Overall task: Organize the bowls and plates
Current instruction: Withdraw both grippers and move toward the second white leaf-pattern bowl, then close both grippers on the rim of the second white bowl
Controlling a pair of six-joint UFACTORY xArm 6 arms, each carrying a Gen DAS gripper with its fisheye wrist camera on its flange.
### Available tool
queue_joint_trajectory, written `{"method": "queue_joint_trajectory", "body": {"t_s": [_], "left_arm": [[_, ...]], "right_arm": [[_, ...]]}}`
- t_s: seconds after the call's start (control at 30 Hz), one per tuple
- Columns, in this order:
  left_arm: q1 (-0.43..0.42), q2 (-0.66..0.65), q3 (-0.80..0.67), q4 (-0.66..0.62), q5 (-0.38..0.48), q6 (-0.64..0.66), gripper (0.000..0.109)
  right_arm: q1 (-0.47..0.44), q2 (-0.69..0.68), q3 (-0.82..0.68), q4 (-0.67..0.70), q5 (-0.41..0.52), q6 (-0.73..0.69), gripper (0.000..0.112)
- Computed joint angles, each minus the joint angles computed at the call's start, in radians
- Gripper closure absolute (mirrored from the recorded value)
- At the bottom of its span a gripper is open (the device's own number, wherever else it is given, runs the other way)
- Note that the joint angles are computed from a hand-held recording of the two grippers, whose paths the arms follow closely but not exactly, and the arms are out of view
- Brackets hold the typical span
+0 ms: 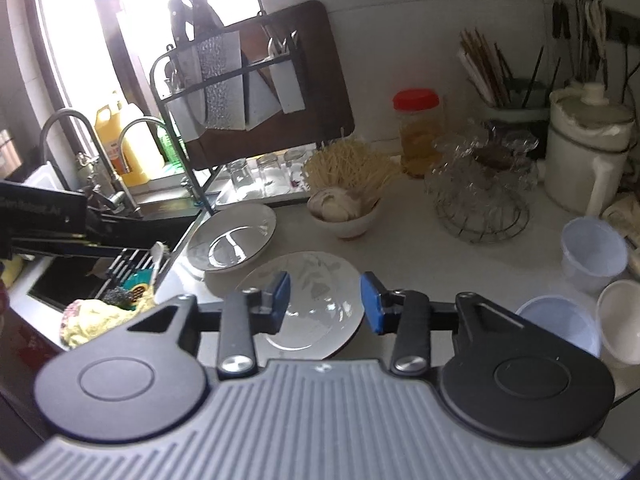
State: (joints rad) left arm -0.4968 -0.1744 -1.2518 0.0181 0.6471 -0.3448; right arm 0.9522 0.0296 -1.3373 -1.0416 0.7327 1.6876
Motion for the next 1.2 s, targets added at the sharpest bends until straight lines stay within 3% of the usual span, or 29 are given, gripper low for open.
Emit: {"method": "queue_joint_trajectory", "body": {"t_s": [0.17,0.23,0.3,0.43,0.63,0.8,1.2], "left_arm": [[0.000,0.009,-0.011,0.064,0.023,-0.085,0.044],[0.006,0.015,-0.017,0.074,0.030,-0.101,0.044],[0.013,0.025,-0.029,0.063,0.040,-0.099,0.044],[0.029,0.061,-0.058,0.050,0.053,-0.094,0.044],[0.055,0.157,-0.136,-0.032,0.052,-0.023,0.043],[0.085,0.239,-0.201,-0.100,0.028,0.069,0.043],[0.208,0.433,-0.357,-0.214,-0.005,0.221,0.043]], "right_arm": [[-0.023,0.004,0.005,0.012,-0.053,-0.038,0.070],[-0.026,0.008,0.001,0.017,-0.053,-0.053,0.064],[-0.034,0.008,0.005,0.013,-0.072,-0.048,0.052],[-0.051,0.024,-0.007,0.046,-0.099,-0.071,0.051],[-0.082,0.065,-0.044,0.126,-0.140,-0.127,0.051],[-0.095,0.106,-0.099,0.192,-0.117,-0.147,0.051],[-0.144,0.383,-0.449,0.431,-0.048,-0.425,0.051]]}}
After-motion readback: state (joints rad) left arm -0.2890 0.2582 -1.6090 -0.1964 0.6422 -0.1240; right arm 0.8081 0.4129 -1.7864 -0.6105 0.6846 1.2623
